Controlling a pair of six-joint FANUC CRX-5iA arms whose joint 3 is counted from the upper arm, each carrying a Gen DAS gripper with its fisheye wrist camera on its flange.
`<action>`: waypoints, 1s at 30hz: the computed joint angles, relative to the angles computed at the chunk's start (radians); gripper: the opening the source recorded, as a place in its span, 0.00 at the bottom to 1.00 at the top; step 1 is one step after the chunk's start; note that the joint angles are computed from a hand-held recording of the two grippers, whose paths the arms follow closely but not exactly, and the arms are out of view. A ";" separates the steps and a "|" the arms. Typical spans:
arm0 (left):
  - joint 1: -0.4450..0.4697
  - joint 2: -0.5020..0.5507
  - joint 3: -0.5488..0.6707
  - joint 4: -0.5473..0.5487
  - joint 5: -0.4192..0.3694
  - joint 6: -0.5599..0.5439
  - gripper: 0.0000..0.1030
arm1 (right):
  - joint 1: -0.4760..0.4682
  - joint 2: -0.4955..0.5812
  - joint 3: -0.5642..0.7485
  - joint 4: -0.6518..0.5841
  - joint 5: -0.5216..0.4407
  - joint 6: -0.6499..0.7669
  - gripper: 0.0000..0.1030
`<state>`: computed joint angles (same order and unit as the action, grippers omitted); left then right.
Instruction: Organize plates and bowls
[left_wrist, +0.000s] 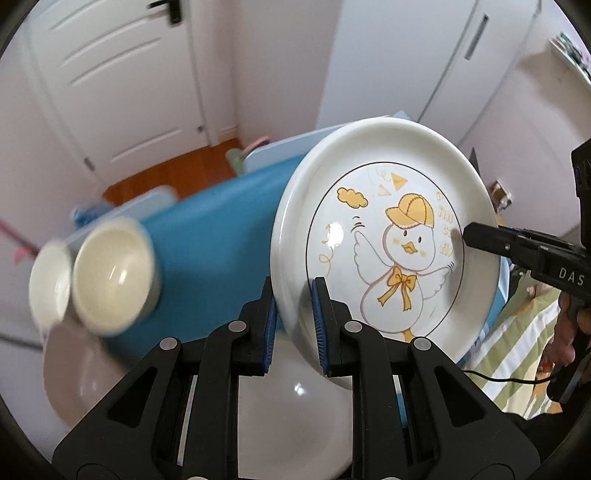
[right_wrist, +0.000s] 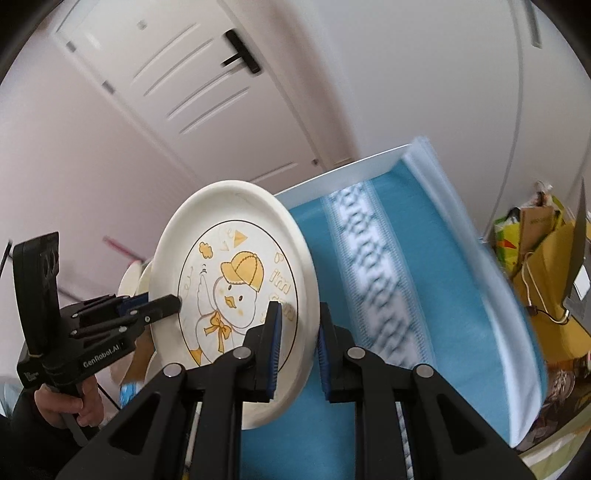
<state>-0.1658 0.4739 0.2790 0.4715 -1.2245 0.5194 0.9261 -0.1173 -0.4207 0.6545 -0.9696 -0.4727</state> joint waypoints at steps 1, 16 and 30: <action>0.022 -0.017 -0.025 -0.001 0.001 -0.001 0.16 | 0.006 0.009 0.009 -0.003 0.006 0.007 0.16; 0.218 -0.082 -0.183 -0.085 0.021 0.046 0.16 | 0.027 0.235 0.199 -0.188 0.156 0.231 0.16; 0.214 -0.084 -0.253 -0.141 0.113 0.119 0.16 | -0.027 0.340 0.366 -0.363 0.067 0.528 0.16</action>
<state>0.0483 0.3903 0.0255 0.3309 -1.1117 0.6384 0.8986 0.2224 -0.0547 0.2915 -0.9030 0.0558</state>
